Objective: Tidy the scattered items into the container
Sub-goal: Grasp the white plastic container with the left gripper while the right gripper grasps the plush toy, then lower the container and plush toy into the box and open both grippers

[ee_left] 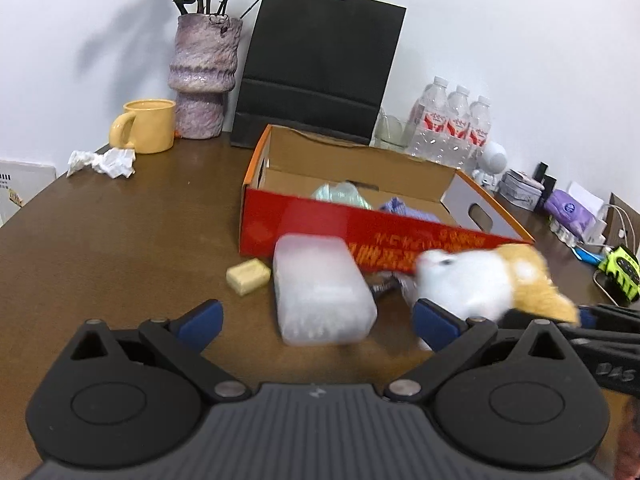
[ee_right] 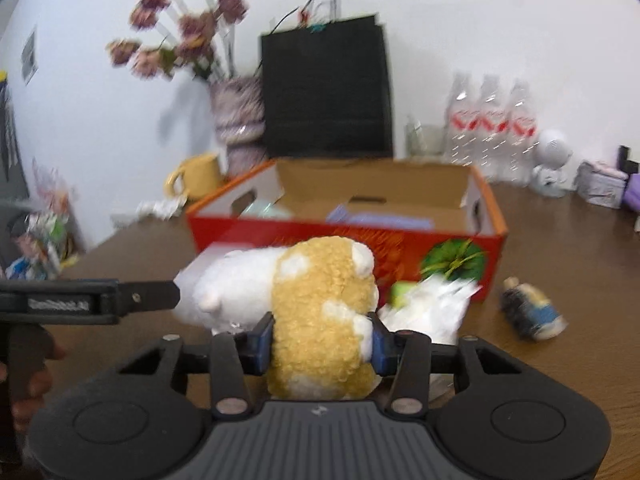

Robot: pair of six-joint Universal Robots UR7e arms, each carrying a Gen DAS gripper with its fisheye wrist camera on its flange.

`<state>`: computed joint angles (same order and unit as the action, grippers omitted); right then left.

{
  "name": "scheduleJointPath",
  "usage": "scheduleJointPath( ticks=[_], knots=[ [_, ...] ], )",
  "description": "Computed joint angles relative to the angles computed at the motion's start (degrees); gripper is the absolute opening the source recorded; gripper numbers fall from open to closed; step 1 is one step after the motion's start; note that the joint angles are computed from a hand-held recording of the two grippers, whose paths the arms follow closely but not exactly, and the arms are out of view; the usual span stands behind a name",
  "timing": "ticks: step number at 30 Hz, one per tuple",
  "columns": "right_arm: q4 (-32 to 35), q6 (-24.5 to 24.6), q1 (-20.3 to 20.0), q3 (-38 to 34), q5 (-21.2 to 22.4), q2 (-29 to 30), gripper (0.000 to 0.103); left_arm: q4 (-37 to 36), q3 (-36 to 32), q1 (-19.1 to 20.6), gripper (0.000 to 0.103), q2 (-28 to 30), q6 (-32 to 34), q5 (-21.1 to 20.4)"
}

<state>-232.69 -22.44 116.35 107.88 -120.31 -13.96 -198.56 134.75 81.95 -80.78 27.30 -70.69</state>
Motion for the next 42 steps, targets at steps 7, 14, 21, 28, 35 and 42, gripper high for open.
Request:
scheduleJointPath(
  ticks=[7,14,21,28,35,42],
  knots=[
    [-2.5,-0.3,-1.6,-1.5,-3.8,-0.5,0.044,-2.7,-5.3,-2.1,0.096,9.0,0.8,7.1],
    [-2.0,0.1,-2.3,-1.8,-2.8,-0.4,0.044,-5.9,-5.7,-1.5,0.068,11.6,3.0,7.9],
    [-2.7,0.4,-2.2,-1.1,-1.7,-0.6,0.044,-7.8,-3.2,-0.6,0.067,8.6,3.3,4.0],
    [-5.7,-0.1,-1.1,0.8,1.4,-2.6,0.045,-9.7,0.1,-1.8,0.067,1.6,3.5,-4.0],
    [-1.2,-1.9,-1.0,-7.2,3.5,-3.5,0.045,-12.1,-8.2,-4.7,0.068,7.3,4.3,-4.9],
    [10.2,-0.6,-4.8,-18.8,3.5,-0.3,0.045,-7.6,-19.7,-1.8,0.068,17.4,1.9,-3.6]
  ],
)
